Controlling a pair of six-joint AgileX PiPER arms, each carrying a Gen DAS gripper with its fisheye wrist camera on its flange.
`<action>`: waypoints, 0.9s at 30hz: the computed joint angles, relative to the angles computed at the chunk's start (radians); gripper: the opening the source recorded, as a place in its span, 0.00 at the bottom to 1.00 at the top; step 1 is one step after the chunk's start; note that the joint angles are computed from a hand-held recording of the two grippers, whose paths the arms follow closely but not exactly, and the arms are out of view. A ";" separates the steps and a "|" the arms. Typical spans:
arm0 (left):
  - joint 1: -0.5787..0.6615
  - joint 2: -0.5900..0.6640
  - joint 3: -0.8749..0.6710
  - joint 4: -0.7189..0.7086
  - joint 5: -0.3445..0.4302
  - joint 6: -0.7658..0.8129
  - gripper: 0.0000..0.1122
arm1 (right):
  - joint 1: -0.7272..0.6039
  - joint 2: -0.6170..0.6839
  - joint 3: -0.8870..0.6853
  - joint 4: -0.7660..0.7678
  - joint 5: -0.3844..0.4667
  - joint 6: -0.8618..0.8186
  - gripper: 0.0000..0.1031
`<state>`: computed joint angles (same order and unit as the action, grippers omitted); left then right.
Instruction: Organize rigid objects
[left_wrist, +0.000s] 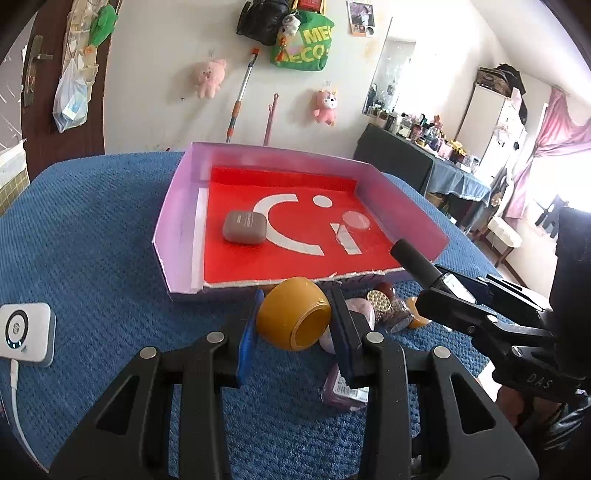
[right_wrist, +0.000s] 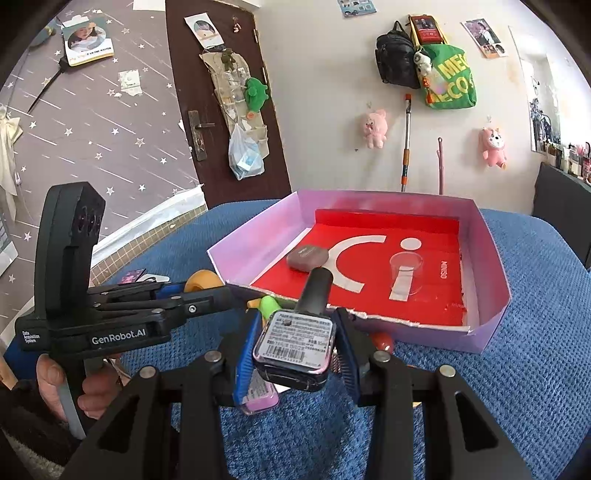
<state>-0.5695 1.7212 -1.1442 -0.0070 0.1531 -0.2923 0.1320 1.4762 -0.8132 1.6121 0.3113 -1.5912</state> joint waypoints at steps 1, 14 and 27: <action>0.002 0.002 -0.005 0.001 0.001 0.001 0.30 | -0.002 0.002 -0.006 -0.012 0.000 0.010 0.41; 0.026 0.046 -0.094 0.000 0.045 0.031 0.30 | -0.018 0.075 -0.130 -0.272 0.006 0.246 0.41; 0.067 0.155 -0.276 -0.152 0.171 0.215 0.30 | -0.044 0.214 -0.332 -0.613 0.096 0.568 0.41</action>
